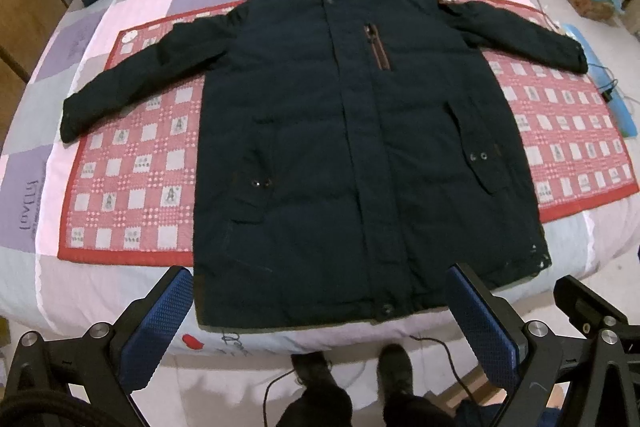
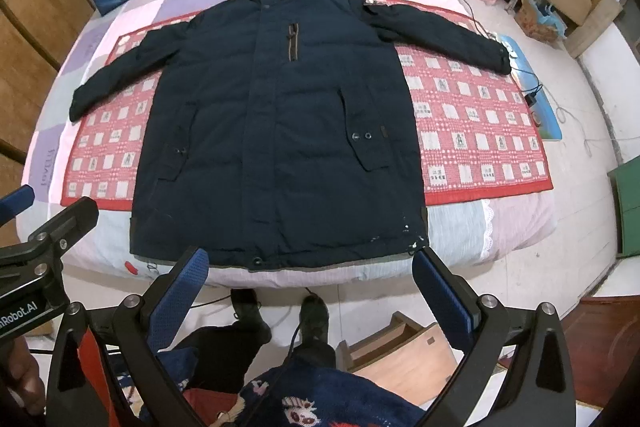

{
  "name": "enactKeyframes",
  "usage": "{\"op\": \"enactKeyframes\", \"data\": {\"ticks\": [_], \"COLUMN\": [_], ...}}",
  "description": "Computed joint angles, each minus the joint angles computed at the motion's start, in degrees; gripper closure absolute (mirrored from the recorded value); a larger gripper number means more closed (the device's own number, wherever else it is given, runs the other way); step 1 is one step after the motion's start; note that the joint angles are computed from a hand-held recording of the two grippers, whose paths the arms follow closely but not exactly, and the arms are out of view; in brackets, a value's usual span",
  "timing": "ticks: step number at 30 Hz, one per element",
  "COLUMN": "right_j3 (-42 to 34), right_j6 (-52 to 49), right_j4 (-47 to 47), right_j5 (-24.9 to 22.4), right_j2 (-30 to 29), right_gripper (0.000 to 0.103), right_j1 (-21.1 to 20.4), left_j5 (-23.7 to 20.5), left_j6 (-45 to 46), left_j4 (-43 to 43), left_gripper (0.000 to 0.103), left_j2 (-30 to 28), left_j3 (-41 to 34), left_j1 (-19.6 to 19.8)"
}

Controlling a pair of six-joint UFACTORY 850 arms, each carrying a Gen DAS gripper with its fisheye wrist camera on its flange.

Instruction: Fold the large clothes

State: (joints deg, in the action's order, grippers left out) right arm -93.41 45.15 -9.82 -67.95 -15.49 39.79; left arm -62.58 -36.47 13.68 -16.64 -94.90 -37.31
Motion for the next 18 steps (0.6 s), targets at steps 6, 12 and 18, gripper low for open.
{"op": "enactKeyframes", "data": {"ticks": [6,12,18], "right_j3": [0.8,-3.0,-6.5], "right_j6": [1.1,3.0,6.0], "right_j4": [-0.5,-1.4,-3.4], "right_j5": [0.7,-1.9,-3.2], "right_j2": [0.1,-1.6,-4.3], "right_gripper": [0.000,0.000,0.000], "right_j1": [0.7,1.7,3.2], "left_j5": [2.2,4.1,6.9], "left_j6": [2.5,5.4,8.5], "left_j4": [-0.6,-1.3,-1.5], "left_gripper": [0.000,0.000,0.000], "left_j2": [1.6,1.6,2.6], "left_j3": [2.5,2.7,4.1], "left_j1": [1.6,3.1,4.6]}}
